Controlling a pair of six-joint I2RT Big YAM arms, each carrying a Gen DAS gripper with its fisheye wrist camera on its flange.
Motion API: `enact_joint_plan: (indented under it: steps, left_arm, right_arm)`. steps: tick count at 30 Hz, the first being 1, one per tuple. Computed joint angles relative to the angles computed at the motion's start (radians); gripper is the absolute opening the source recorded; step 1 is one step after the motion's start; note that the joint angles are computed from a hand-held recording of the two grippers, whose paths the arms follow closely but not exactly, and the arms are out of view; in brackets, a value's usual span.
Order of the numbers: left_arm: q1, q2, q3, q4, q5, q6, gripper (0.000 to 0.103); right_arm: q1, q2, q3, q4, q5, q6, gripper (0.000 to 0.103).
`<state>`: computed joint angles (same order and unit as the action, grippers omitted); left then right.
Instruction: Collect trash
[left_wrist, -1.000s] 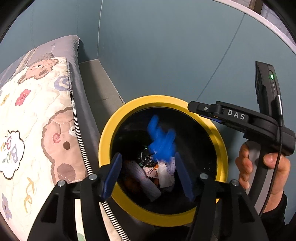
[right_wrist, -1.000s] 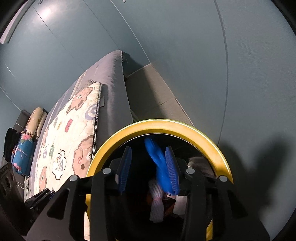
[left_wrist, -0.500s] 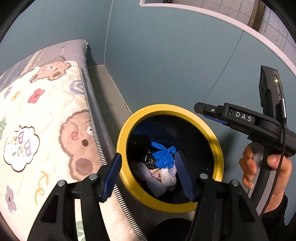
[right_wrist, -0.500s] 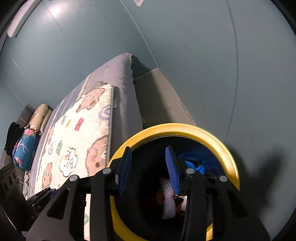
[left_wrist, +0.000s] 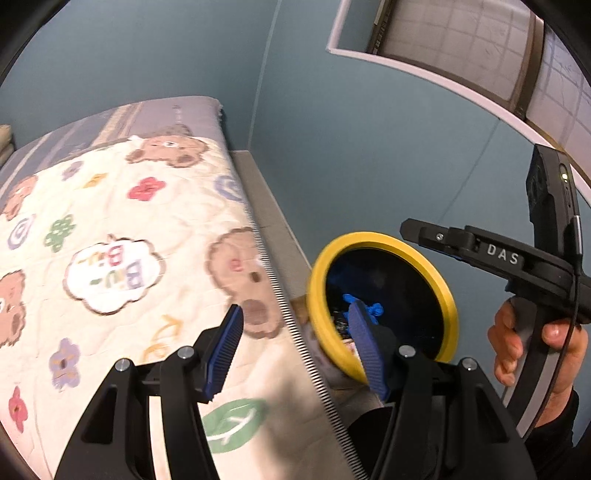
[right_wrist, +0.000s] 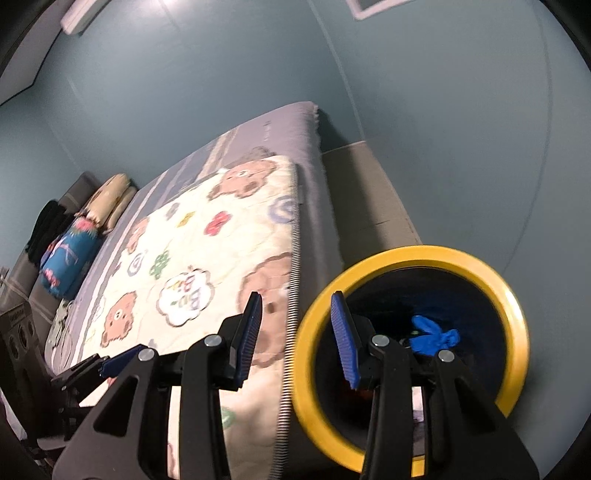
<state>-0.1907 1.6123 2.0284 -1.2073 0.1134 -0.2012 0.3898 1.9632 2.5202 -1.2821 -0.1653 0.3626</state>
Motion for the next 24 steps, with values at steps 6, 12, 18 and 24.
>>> enact_joint_plan:
  steps: [6, 12, 18, 24]
  left_arm:
    - [0.066, -0.105, -0.113, 0.037, -0.012, -0.018, 0.056]
    - [0.127, -0.191, -0.213, 0.063, -0.022, -0.029, 0.056]
    - [0.184, -0.273, -0.304, 0.094, -0.028, -0.037, 0.056]
    - [0.243, -0.354, -0.409, 0.131, -0.026, -0.061, 0.056]
  right_arm:
    - [0.074, 0.062, 0.123, -0.065, 0.006, -0.023, 0.037]
    - [0.143, 0.129, 0.245, -0.131, 0.006, -0.032, 0.037]
    - [0.198, 0.153, 0.281, -0.154, 0.001, -0.032, 0.037]
    - [0.244, 0.16, 0.28, -0.158, 0.007, -0.041, 0.037]
